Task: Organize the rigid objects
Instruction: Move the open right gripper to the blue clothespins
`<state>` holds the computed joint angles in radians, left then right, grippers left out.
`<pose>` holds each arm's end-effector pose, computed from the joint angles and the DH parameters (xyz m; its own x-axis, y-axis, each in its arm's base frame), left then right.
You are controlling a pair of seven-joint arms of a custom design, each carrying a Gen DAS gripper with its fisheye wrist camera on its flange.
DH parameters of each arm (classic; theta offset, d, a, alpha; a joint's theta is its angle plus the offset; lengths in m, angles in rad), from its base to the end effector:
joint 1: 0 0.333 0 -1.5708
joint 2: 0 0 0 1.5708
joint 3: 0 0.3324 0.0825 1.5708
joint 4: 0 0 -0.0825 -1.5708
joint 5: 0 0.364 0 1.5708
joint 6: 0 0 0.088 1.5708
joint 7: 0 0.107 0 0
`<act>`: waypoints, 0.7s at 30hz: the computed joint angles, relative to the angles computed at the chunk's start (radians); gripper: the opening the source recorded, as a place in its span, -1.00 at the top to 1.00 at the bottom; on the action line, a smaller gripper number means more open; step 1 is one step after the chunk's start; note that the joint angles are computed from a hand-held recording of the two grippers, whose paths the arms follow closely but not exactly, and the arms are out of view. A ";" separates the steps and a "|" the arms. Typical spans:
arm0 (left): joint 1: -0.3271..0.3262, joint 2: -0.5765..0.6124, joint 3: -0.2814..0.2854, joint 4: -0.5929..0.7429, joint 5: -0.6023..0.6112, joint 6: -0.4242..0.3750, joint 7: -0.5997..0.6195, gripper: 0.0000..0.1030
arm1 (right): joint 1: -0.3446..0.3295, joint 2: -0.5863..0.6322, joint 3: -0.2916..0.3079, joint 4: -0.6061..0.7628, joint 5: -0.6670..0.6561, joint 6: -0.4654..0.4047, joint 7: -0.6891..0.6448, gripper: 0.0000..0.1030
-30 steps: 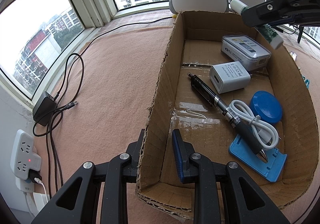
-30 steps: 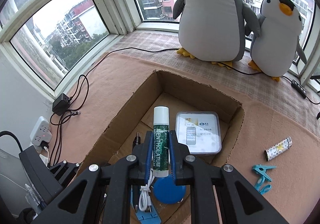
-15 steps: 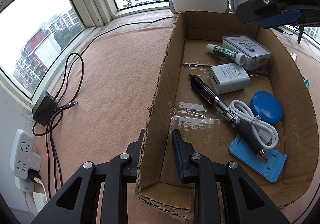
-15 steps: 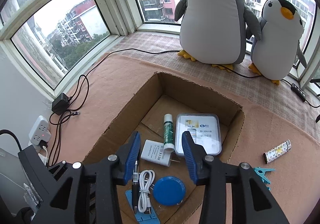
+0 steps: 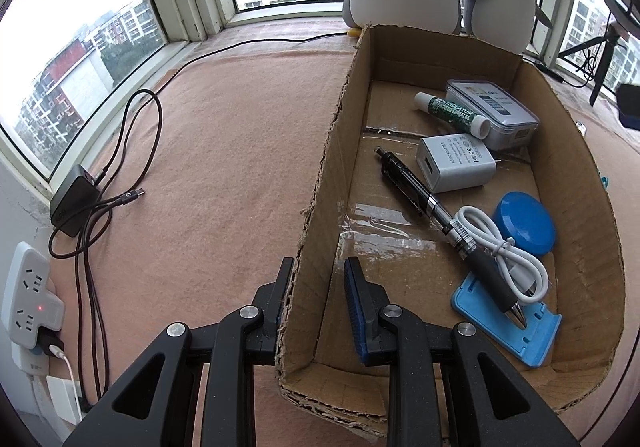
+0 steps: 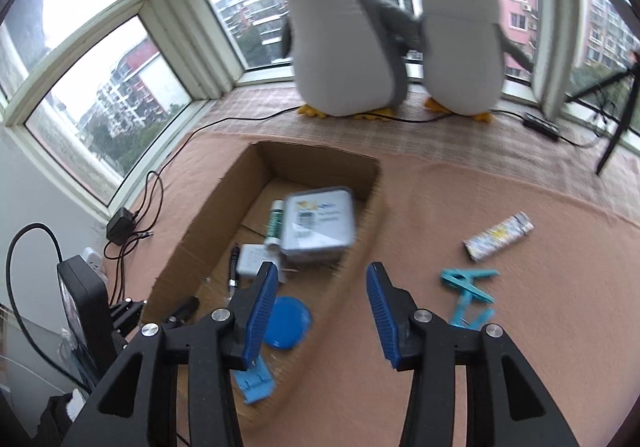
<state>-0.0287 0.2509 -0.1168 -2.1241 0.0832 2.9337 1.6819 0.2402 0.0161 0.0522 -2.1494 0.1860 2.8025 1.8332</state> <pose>0.5988 -0.0893 0.3864 -0.2907 -0.9528 -0.0876 -0.7995 0.2922 -0.5248 0.5479 0.1556 0.4941 -0.0328 -0.9535 -0.2995 -0.8314 0.1923 -0.5213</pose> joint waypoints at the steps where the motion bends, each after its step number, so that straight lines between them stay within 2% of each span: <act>1: 0.001 0.000 -0.002 0.001 0.000 -0.002 0.006 0.51 | -0.006 -0.026 -0.007 -0.037 -0.016 0.012 0.022 0.18; 4: 0.016 0.000 -0.018 0.002 -0.029 -0.009 0.028 0.51 | -0.033 -0.083 -0.019 -0.119 -0.109 0.032 0.112 0.18; 11: 0.013 0.000 -0.016 0.004 -0.044 -0.012 0.045 0.51 | -0.096 -0.148 -0.041 -0.230 -0.158 0.012 0.185 0.18; 15: 0.008 0.002 -0.008 0.006 -0.034 -0.010 0.041 0.51 | -0.093 -0.139 -0.057 -0.242 -0.091 0.010 0.147 0.18; 21: -0.001 -0.001 0.001 -0.001 -0.014 -0.002 0.021 0.51 | -0.093 -0.088 -0.039 -0.207 -0.115 -0.012 0.172 0.18</act>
